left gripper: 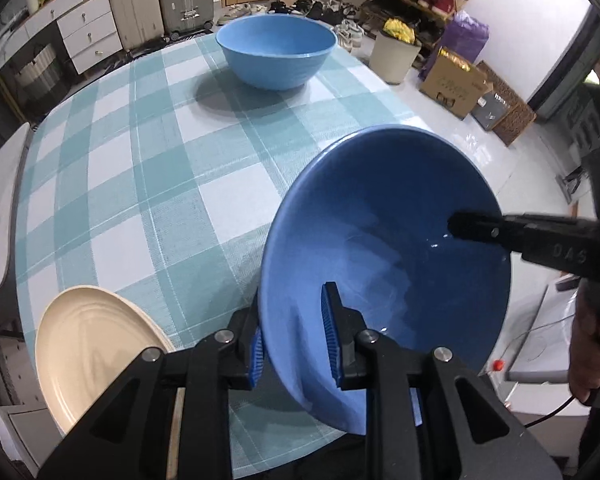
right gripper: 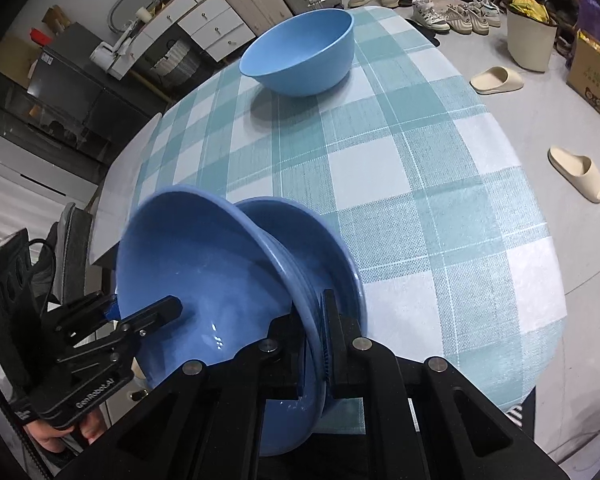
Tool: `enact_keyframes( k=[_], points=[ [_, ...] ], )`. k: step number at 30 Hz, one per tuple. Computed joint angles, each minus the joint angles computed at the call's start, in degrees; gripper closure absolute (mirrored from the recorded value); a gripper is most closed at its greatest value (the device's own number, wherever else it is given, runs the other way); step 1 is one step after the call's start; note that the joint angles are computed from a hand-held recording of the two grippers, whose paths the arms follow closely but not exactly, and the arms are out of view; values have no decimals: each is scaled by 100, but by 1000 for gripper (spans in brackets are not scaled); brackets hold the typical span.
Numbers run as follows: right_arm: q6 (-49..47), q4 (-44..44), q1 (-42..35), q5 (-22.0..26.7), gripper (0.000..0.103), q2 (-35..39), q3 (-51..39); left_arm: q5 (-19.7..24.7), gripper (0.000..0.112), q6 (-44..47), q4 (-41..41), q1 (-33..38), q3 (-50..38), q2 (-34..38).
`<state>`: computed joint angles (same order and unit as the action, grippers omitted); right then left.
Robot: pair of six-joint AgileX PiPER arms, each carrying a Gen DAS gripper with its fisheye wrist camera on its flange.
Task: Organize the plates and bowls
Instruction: 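Lower the second blue bowl into the placed blue bowl and open both grippers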
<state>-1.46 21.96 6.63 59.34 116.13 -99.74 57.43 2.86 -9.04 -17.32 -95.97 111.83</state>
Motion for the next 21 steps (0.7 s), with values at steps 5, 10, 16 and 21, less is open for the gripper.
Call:
enact_keyframes(
  k=[5,10,16,21],
  points=[
    [-81,-197,65,-446,96,-192,424,-372,87,-222,323,-108,287,-115],
    [-69,-561,181,-963,96,-480,868,-598,86,-328,472,-184,519,-137],
    [-610,-210,67,-1395,96,-670,1232,-1303,69,-335,29,-61,1165,-399],
    [-743,-174,-16,-1935,96,-959,1642,-2132,64,-371,-206,-23,1916,-876]
  ],
)
